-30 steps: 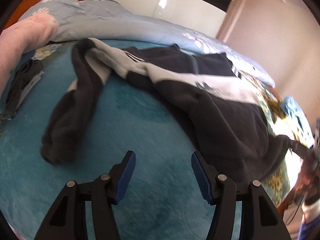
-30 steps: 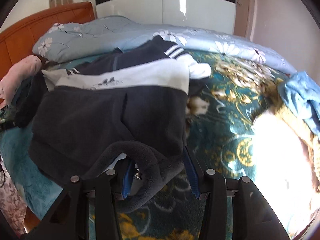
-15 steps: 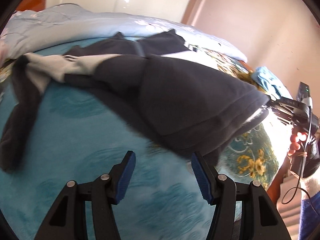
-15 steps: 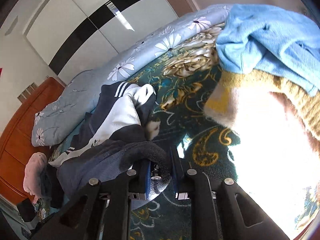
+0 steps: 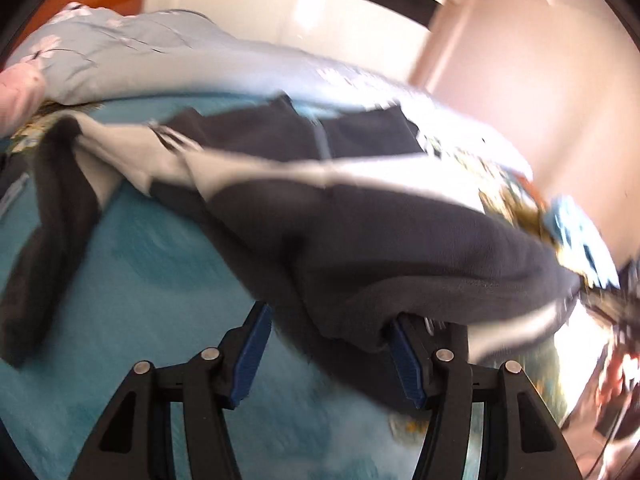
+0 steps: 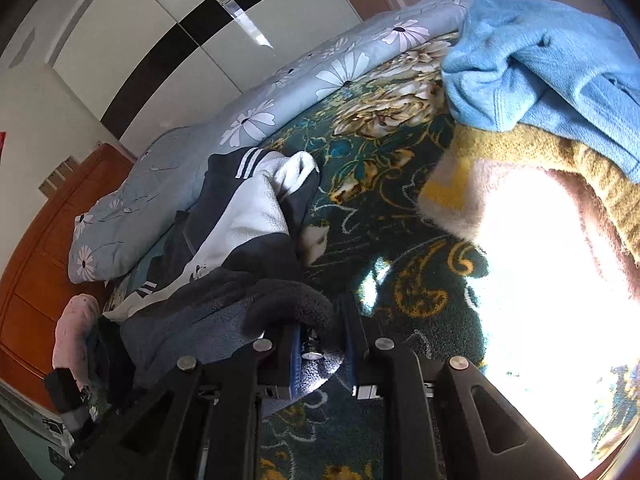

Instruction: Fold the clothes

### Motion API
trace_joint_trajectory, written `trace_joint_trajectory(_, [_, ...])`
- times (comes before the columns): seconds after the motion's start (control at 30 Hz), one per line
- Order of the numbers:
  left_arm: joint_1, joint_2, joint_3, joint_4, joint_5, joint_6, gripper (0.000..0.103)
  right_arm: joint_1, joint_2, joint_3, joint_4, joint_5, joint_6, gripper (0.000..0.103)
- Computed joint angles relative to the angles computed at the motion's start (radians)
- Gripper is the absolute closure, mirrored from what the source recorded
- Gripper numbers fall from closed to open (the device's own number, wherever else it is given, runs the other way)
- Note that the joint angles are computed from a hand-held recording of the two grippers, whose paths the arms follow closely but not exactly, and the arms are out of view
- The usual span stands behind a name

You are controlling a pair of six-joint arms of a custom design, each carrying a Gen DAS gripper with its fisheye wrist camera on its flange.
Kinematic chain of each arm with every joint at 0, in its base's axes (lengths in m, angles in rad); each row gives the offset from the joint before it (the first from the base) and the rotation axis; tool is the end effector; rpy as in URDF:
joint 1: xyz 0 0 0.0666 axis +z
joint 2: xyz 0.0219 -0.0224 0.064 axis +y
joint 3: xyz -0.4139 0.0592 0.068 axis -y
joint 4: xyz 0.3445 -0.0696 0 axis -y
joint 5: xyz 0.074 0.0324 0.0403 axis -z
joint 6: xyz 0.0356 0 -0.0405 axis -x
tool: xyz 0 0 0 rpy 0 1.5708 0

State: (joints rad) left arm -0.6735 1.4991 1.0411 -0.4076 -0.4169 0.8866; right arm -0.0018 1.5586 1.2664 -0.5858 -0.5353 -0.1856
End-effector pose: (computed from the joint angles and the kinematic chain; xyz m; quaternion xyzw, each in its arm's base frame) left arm 0.3511 -0.2622 0.3147 -0.1687 0.9054 -0.0996 0.3768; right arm 0.4814 0.0169 0.3654 -0.0045 0.9115 0.2778 0.3032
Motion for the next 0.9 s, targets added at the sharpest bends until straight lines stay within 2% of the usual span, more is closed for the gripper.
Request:
trace_joint_trajectory(0.1, [0.062,-0.014,0.016,0.028,0.025,-0.012,0.041,0.007,-0.003,0.018,-0.001,0.0,0.007,0.084])
trace_joint_trajectory(0.27, [0.117,0.055,0.117,-0.047,0.041,-0.091,0.041,0.023,0.025,0.058,-0.012,0.011,0.004,0.084])
trace_joint_trajectory(0.33, [0.159,0.079,0.143,-0.06,0.078,-0.129,0.04,0.025,0.048,0.079,-0.024,0.013,0.002,0.084])
trace_joint_trajectory(0.43, [0.206,0.126,0.196,-0.106,0.162,-0.135,0.039,0.03,0.088,0.114,-0.05,0.025,-0.001,0.084])
trace_joint_trajectory(0.5, [0.222,0.122,0.194,-0.115,0.224,-0.102,0.039,0.037,0.116,0.137,-0.069,0.042,0.001,0.084])
trace_joint_trajectory(0.63, [0.18,0.064,0.149,-0.116,0.215,-0.064,0.04,0.047,0.151,0.157,-0.086,0.068,-0.008,0.084])
trace_joint_trajectory(0.77, [0.126,0.001,0.088,-0.094,0.214,0.055,0.039,0.046,0.161,0.156,-0.092,0.073,-0.01,0.084])
trace_joint_trajectory(0.83, [0.097,0.004,0.08,-0.111,0.206,0.117,0.039,0.047,0.159,0.152,-0.093,0.076,-0.013,0.084])
trace_joint_trajectory(0.9, [0.079,0.026,0.063,-0.095,0.239,0.184,0.039,0.049,0.156,0.146,-0.091,0.075,-0.018,0.084])
